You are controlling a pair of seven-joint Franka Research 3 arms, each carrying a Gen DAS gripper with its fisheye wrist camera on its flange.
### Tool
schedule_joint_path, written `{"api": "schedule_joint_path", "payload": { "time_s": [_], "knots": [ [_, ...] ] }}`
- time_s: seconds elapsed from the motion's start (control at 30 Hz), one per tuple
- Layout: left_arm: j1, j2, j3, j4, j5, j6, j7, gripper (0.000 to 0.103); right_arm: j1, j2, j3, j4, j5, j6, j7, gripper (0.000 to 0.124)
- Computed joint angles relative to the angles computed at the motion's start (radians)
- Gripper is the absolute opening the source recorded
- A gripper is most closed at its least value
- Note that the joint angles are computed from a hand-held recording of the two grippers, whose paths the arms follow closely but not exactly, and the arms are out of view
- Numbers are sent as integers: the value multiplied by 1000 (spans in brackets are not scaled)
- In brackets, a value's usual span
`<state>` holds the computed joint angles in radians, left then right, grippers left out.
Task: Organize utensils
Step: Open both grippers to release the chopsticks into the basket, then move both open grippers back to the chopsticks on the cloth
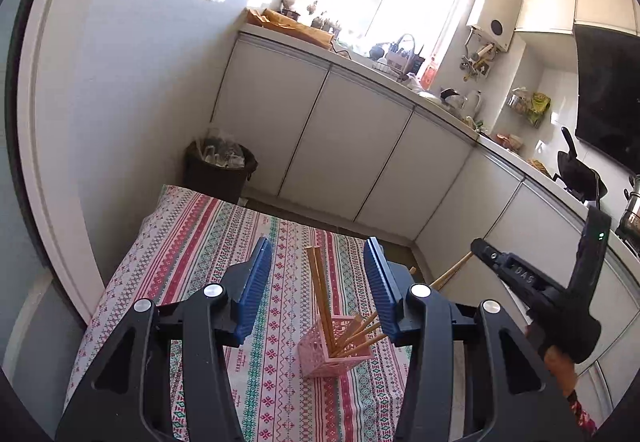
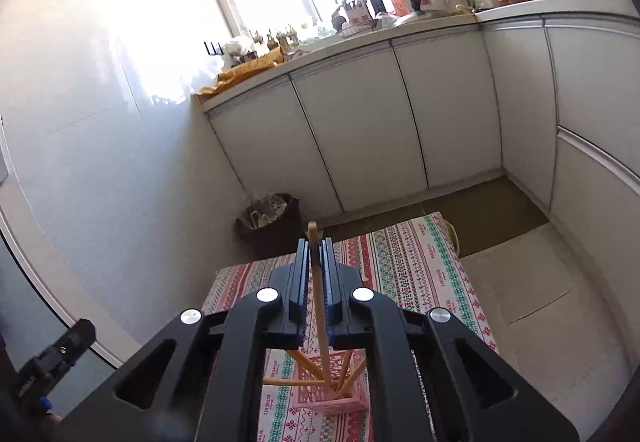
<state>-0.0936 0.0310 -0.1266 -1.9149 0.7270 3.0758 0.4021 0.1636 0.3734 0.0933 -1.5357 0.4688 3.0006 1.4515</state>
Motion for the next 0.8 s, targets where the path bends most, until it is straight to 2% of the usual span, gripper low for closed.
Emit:
{"api": "schedule_joint_path", "payload": {
  "time_s": [0.07, 0.23, 0.3, 0.37, 0.43, 0.5, 0.53, 0.6, 0.7, 0.73, 0.8],
  "knots": [
    [5, -1, -8, -12, -82, 1, 78, 45, 20, 6, -26, 0, -21, -27, 42, 15],
    [6, -5, -26, -39, -260, -2, 247, 46, 31, -52, -36, -85, -50, 19, 46, 15],
    [2, -9, -31, -48, -318, -6, 303, 47, 38, -82, -44, -120, -63, 36, 52, 30],
    [-4, -16, -33, -57, -336, -8, 327, 50, 36, -116, -41, -162, -62, 60, 51, 36],
    [-9, -23, -35, -65, -343, -11, 346, 54, 38, -147, -44, -200, -70, 66, 47, 38],
    [-15, -25, -38, -69, -345, -15, 356, 58, 52, -179, -59, -247, -98, 83, 57, 46],
    [-19, -26, -41, -72, -375, -20, 391, 58, 66, -193, -75, -273, -124, 98, 74, 49],
    [-28, -26, -49, -74, -422, -33, 446, 67, 108, -222, -125, -326, -205, 126, 136, 60],
    [-38, -31, -52, -86, -386, -36, 421, 79, 145, -266, -170, -409, -301, 165, 228, 74],
    [-42, -32, -54, -89, -389, -44, 432, 81, 171, -282, -205, -437, -365, 176, 292, 77],
    [-49, -36, -58, -97, -378, -56, 436, 86, 262, -312, -331, -495, -596, 205, 513, 88]
  ]
}}
